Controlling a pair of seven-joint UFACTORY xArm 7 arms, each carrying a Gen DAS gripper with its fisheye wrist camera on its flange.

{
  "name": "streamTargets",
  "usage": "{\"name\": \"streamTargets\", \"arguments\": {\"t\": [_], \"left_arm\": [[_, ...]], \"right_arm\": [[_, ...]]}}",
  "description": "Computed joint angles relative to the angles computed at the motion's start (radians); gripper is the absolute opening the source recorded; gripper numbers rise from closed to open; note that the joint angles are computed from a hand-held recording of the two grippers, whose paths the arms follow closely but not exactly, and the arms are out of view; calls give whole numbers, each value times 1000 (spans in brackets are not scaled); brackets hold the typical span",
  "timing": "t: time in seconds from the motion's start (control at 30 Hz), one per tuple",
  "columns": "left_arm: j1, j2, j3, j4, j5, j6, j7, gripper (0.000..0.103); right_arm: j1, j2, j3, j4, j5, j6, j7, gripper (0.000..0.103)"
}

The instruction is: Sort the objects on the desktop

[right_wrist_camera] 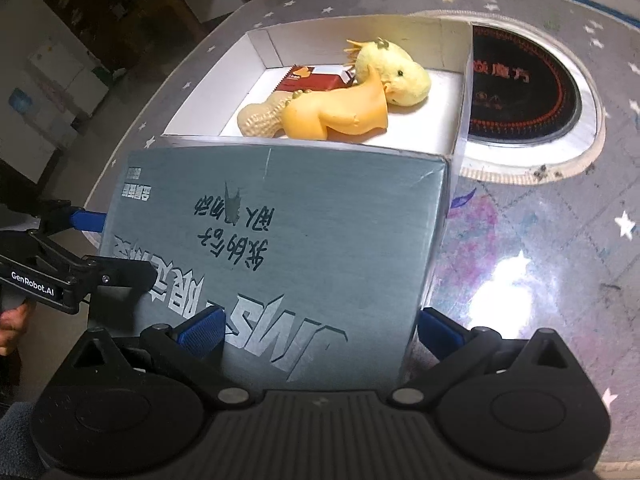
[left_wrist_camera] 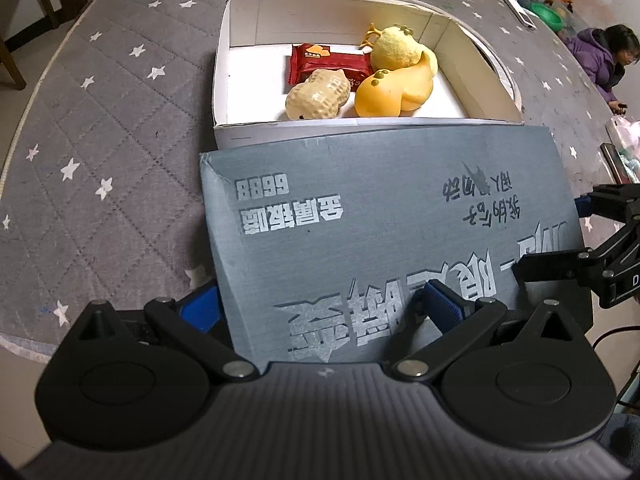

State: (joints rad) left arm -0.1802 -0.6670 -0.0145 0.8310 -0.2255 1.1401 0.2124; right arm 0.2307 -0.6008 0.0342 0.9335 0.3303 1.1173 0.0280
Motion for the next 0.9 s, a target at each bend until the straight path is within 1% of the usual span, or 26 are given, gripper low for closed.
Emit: {"name": "streamTargets", "arguments": {"t": [0.2, 0.47, 0.73, 0.9], "left_arm": [[-13, -109, -18, -55, -30, 51, -67, 103], [-60, -291, -60, -126, -47, 113, -161, 103], [-116, -453, -110, -166, -70, 184, -268, 103], [-150, -552, -157, -174, -92, 223, -346, 103]], "right_arm": [[-2, -6, 10, 20, -17, 4, 15, 103], [-2, -10, 9, 44, -28, 16, 24, 103], [-6, -5, 6, 82, -29, 27, 31, 103], [-11, 0, 15, 121, -55, 12, 26, 103]]}}
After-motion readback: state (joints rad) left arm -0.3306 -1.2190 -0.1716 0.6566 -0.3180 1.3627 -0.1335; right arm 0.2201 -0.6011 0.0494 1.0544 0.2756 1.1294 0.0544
